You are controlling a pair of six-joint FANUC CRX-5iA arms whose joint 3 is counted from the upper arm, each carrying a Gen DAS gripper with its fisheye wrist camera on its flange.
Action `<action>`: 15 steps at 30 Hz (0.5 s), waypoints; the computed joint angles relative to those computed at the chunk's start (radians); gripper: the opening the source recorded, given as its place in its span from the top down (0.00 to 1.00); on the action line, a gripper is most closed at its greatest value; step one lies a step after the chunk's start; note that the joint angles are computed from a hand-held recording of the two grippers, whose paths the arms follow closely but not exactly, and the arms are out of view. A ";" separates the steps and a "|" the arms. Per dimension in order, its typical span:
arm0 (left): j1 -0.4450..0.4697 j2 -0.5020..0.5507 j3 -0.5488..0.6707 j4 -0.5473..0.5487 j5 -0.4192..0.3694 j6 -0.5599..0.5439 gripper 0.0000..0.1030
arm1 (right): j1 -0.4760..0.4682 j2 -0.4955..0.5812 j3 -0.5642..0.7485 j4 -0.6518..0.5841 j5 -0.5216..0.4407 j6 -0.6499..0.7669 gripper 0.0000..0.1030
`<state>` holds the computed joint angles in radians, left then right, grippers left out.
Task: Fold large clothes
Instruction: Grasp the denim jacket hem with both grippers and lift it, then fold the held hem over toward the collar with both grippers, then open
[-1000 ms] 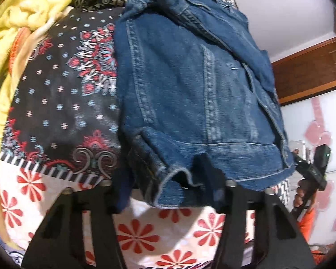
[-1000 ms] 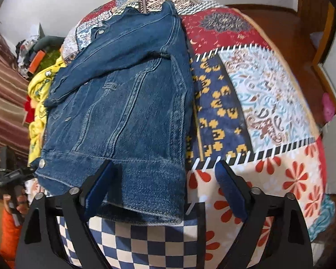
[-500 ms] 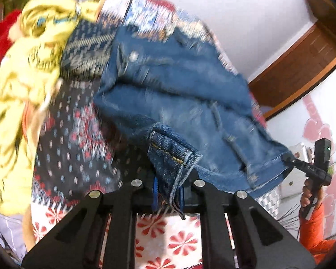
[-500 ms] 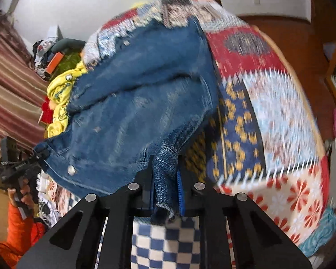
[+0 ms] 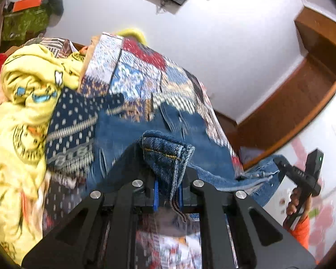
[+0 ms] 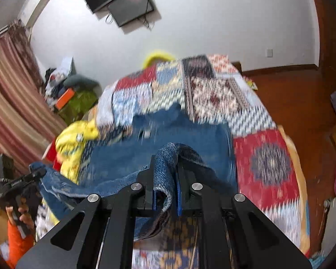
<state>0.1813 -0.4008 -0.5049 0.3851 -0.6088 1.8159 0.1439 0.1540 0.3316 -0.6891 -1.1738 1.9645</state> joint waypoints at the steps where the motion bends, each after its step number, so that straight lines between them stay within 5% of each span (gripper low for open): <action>1: 0.021 0.035 0.009 0.032 0.016 -0.025 0.88 | 0.007 0.018 0.019 0.002 0.015 -0.015 0.90; 15: 0.046 0.442 0.232 -0.157 -0.026 0.028 0.88 | 0.112 0.344 0.246 0.154 0.042 -0.176 0.89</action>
<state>0.2272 0.0413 -0.2732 0.2286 -0.6350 1.8438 0.2555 0.4982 0.5778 -0.5356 -1.1321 1.7885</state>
